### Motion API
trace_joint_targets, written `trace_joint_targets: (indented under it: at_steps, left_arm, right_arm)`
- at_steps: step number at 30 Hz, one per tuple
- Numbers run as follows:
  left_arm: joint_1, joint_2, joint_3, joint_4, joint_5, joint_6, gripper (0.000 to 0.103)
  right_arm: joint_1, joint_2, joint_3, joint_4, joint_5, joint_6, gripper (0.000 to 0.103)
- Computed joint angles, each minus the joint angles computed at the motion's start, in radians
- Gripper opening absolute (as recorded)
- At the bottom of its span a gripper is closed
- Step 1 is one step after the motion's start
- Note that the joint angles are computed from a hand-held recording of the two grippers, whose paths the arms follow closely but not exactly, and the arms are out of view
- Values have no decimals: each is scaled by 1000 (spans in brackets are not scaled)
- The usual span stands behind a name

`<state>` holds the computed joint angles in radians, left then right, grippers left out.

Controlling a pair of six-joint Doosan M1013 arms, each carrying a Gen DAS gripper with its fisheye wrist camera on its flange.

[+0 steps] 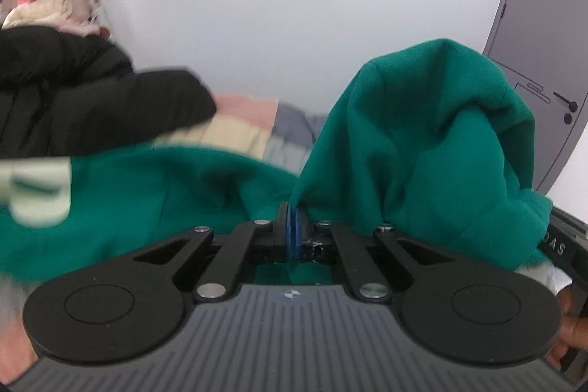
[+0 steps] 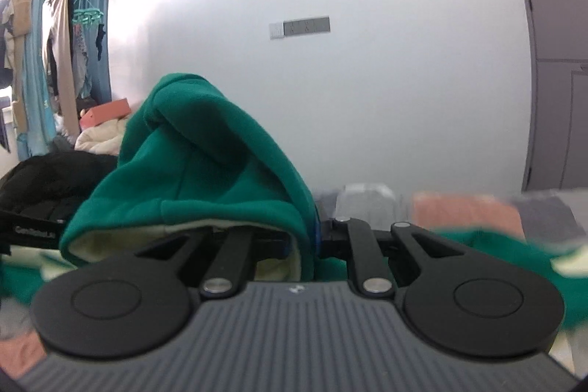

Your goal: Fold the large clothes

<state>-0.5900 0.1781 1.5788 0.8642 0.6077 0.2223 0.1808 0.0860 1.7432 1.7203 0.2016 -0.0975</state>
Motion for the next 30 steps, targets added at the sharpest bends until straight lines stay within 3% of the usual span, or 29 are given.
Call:
trace_joint_targets:
  at_steps: [6, 9, 13, 16, 17, 18, 20, 22, 25, 30]
  left_arm:
    - [-58, -40, 134, 57, -8, -139, 3]
    - [-61, -54, 178, 37, -46, -167, 3]
    - [-41, -92, 240, 52, -142, -252, 6]
    - [-35, -130, 283, 140, -185, -386, 28]
    - [-32, -141, 293, 190, -191, -458, 40]
    - [-27, -154, 309, 254, -207, -554, 44]
    - [-17, -174, 331, 374, -257, -733, 44]
    - [-12, -184, 334, 445, -279, -820, 44]
    - [-18, -180, 319, 478, -269, -817, 46]
    - [-23, -150, 291, 423, -276, -690, 52]
  right_arm:
    - [-2, -66, 110, -311, 21, 254, 16]
    - [-1, -68, 115, -512, 54, 434, 17]
    - [-11, -97, 129, -674, 116, 621, 19]
    - [-22, -116, 138, -763, 162, 740, 21]
    - [-29, -123, 141, -773, 182, 776, 32]
    - [-35, -130, 146, -787, 197, 822, 45]
    - [-58, -144, 153, -728, 241, 827, 54]
    - [-80, -157, 167, -638, 262, 778, 54]
    - [-99, -168, 187, -461, 267, 650, 65]
    - [-97, -136, 178, -325, 303, 547, 66]
